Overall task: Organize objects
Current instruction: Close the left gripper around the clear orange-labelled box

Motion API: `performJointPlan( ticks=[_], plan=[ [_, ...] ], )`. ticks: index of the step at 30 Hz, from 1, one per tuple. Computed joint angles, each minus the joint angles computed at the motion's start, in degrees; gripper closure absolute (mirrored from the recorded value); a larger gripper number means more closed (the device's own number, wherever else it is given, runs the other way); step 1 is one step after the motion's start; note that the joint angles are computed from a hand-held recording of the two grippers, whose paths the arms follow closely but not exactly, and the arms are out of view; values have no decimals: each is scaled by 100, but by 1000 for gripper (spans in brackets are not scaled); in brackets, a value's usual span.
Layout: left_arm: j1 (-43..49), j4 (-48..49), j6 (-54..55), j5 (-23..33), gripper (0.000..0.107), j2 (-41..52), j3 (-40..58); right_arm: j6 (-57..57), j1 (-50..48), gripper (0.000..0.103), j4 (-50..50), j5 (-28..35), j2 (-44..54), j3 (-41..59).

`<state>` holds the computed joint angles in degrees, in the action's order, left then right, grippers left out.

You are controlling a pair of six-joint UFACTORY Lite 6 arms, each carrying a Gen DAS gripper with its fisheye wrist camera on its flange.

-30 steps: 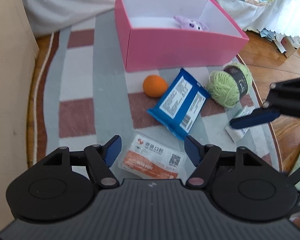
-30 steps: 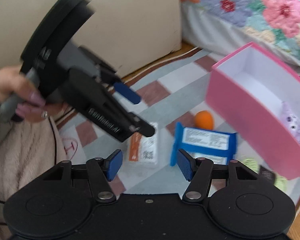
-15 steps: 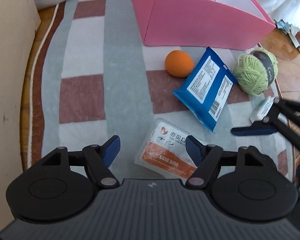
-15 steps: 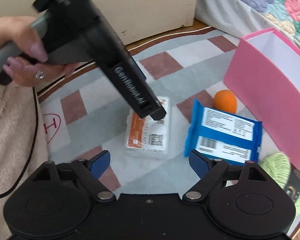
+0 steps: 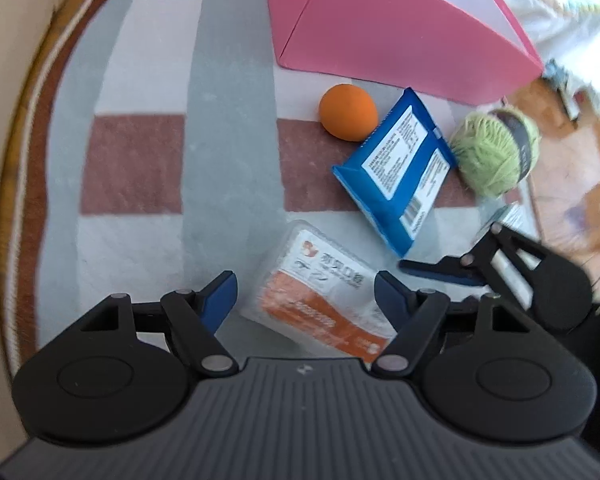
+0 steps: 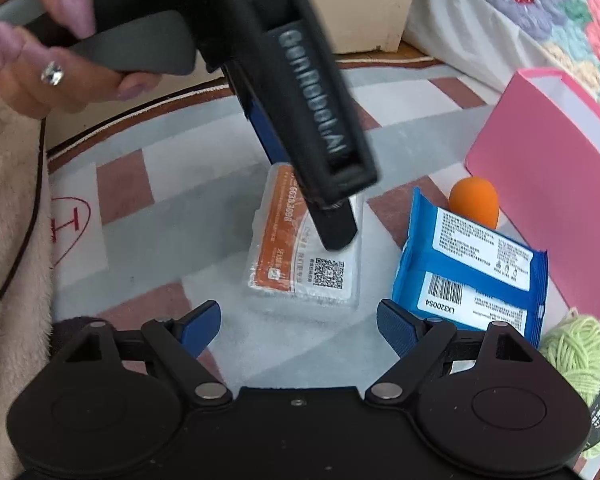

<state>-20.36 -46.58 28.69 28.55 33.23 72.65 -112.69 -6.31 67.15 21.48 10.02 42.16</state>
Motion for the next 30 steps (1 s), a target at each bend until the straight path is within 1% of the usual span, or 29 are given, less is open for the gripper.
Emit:
performJointPlan(
  ticks=[3, 5, 6, 8, 9, 10, 14, 17, 18, 19, 20, 21, 22, 23, 25, 27, 30],
  plan=[
    [18, -149, 62, -27, 32, 23, -17, 77, -9, 15, 195, 107, -27, -8],
    [22, -219, 89, -48, 34, 12, -45, -76, 1, 15, 429, 79, -30, -21],
    [28, -260, 103, -55, 35, 1, -65, -134, 4, 17, 510, 52, 10, 6],
    [87, -402, 178, 26, 43, -5, -94, 52, -12, 27, 380, 9, 97, 97],
    [158, -571, 298, 147, 47, 29, -86, 284, -29, 36, 195, -10, 139, 164],
    [240, -780, 429, 269, 51, 47, -114, 628, -74, 36, -89, 5, 162, 231],
    [355, -1280, 858, 519, 61, -30, -292, 1603, -475, 36, -1028, 383, 296, 529],
    [287, -1426, 950, 707, 63, 63, -270, 2056, -735, 36, -1693, 533, 271, 618],
    [235, -1480, 956, 734, 64, 57, -296, 2213, -803, 32, -1862, 482, 249, 614],
    [196, -1589, 1017, 745, 65, 89, -306, 2344, -852, 26, -1957, 355, 226, 599],
    [194, -1706, 1059, 773, 66, 111, -319, 2376, -878, 23, -1941, 200, 179, 556],
    [222, -1828, 1080, 837, 67, 164, -305, 2167, -969, 18, -1730, 58, 174, 508],
    [215, -1901, 1053, 880, 68, 245, -216, 1942, -1080, 17, -1477, -5, 150, 397],
    [219, -1971, 1067, 888, 68, 279, -191, 1957, -1159, 17, -1382, 27, 179, 404],
    [146, -2089, 1155, 716, 68, 250, -239, 2152, -1293, 17, -1406, 160, 223, 448],
    [36, -2134, 1198, 504, 67, 189, -295, 2083, -1396, 17, -1266, 375, 231, 470],
    [-113, -2187, 1157, 254, 66, 191, -253, 2189, -1649, 17, -1173, 1135, 343, 660]
  ],
)
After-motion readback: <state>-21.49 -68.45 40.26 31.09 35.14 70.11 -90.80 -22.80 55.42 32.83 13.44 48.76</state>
